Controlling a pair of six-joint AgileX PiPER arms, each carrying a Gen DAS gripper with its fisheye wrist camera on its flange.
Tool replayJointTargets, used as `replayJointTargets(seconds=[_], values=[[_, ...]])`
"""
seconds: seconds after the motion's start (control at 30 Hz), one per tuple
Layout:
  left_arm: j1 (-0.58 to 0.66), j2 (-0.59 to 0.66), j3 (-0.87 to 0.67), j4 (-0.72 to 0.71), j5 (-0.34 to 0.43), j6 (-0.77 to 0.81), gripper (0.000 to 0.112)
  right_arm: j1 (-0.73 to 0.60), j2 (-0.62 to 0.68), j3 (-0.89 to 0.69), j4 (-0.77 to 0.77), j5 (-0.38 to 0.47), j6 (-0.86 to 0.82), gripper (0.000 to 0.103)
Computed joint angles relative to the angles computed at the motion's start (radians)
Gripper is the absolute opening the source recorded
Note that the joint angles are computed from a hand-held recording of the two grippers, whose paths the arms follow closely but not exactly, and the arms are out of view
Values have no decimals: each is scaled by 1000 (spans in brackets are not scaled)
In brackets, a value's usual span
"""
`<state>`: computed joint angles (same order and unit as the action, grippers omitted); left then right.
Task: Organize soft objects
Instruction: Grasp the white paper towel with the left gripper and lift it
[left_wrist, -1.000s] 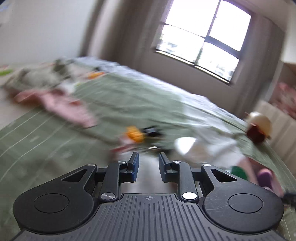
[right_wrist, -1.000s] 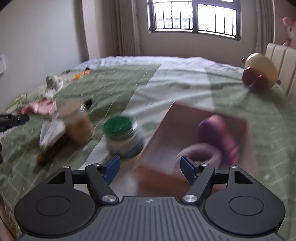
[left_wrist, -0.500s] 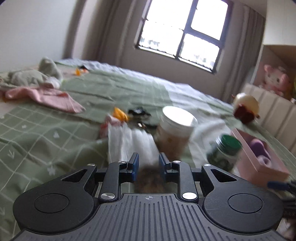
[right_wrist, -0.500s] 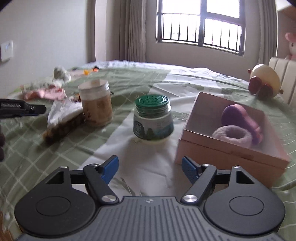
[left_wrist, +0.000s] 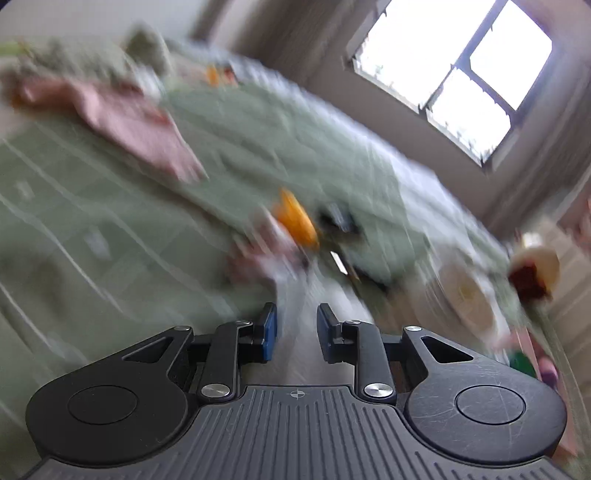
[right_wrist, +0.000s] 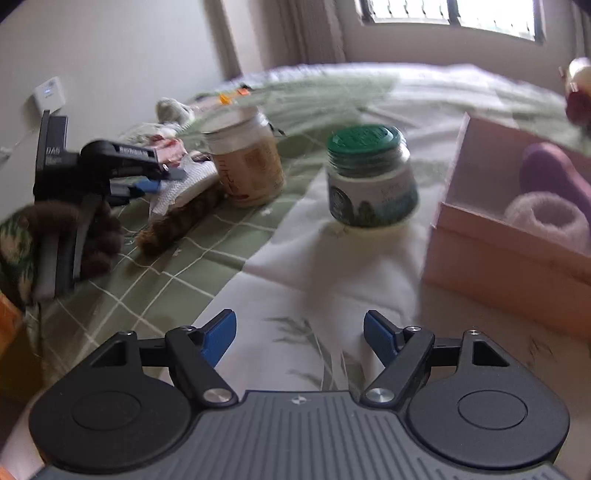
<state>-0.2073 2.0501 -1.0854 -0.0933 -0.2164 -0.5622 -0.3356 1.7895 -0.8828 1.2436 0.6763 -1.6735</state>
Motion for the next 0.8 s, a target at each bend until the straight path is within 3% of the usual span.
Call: replayJointTargets(seconds=[0.17, 0.23, 0.27, 0.3, 0.43, 0.5, 0.57, 0.7, 0.77, 0.8], values=[[-147, -69, -169, 497, 476, -389, 27, -34, -92, -148, -412, 147, 500, 77], [-201, -79, -237, 572, 654, -517, 27, -15, -131, -223, -566, 217, 671, 77], [-207, -84, -260, 553, 692, -525, 27, -4, -151, -238, -613, 225, 709, 77], [-210, -81, -288, 562, 722, -560, 27, 7, -167, -252, -652, 228, 738, 77], [-214, -21, -376, 655, 707, -562, 28, 95, -191, -273, -821, 170, 938, 77], [-232, 68, -481, 719, 799, -451, 31, 154, -201, -262, -930, 131, 1108, 77], [-228, 110, -530, 705, 883, -343, 32, 184, -202, -274, -971, 163, 1224, 77], [-188, 67, -425, 817, 972, -287, 32, 249, -193, -265, -1002, 194, 1280, 77], [-127, 13, -342, 805, 959, -313, 30, 276, -168, -285, -1000, 210, 1297, 77], [-87, -36, -285, 775, 911, -343, 30, 283, -159, -297, -986, 216, 1294, 77]])
